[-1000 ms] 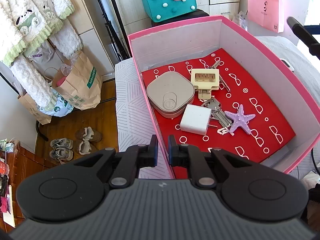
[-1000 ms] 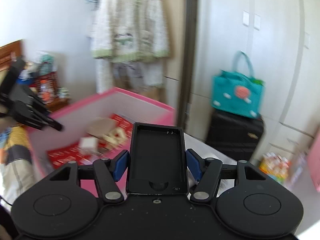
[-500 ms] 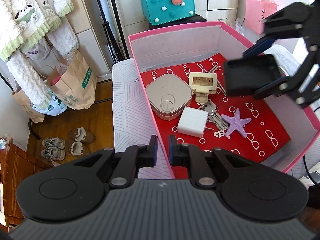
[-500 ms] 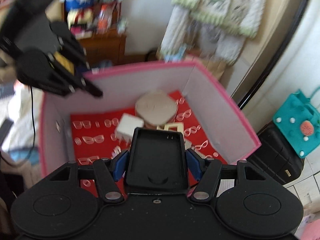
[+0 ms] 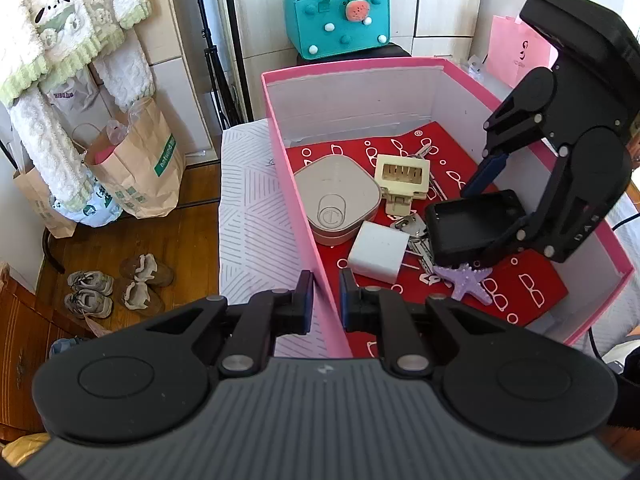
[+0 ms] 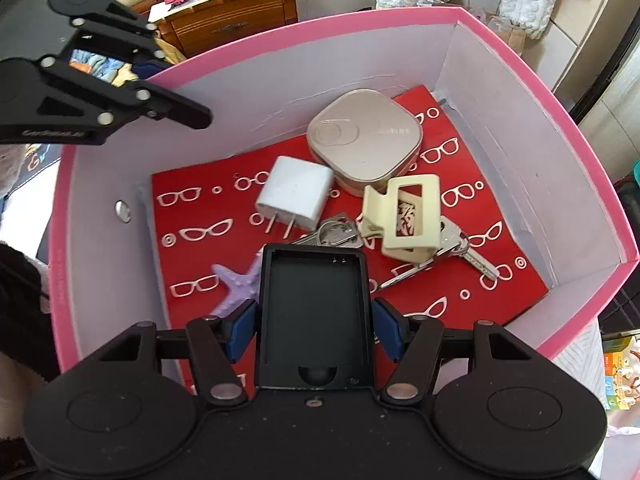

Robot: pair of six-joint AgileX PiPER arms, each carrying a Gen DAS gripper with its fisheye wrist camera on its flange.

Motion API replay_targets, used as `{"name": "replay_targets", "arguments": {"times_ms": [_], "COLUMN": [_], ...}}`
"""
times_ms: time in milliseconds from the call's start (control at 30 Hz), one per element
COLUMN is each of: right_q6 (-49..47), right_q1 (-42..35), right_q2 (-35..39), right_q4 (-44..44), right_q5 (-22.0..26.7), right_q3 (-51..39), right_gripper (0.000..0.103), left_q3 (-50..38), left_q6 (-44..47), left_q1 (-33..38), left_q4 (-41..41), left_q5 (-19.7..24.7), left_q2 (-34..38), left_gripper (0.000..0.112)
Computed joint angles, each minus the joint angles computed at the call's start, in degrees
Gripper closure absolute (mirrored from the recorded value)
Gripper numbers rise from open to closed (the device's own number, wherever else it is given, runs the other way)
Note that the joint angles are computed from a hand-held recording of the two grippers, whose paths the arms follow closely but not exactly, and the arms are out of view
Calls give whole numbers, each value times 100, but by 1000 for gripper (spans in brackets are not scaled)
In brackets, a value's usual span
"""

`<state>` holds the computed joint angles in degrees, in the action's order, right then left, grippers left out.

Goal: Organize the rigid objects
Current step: 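Carry the black phone case into the pink box and release it, then grasp the white Wi-Fi router with the right gripper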

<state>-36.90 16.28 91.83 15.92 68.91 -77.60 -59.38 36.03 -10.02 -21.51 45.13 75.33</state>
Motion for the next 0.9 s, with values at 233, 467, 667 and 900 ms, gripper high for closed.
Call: {"name": "replay_targets", "arguments": {"times_ms": [233, 467, 667, 900], "right_q6": [717, 963, -80, -2095], "right_q1": [361, 254, -1589, -4222], "right_q2": [-88, -1217, -2534, -3059], "right_q4": [-981, -770, 1436, 3441], "right_q5": [-705, -1708, -1800, -1103], "right_q3": [142, 1153, 1935, 2977], "right_gripper": [38, 36, 35, 34], "left_q3": [-111, -119, -167, -116], "left_q6": [-373, -779, -1044, -1265], "left_q1": [-25, -111, -135, -189], "left_q4": [108, 269, 330, 426], "left_q5": [126, 153, 195, 115], "left_q2": [52, 20, 39, -6], "left_gripper": [100, 100, 100, 100]}}
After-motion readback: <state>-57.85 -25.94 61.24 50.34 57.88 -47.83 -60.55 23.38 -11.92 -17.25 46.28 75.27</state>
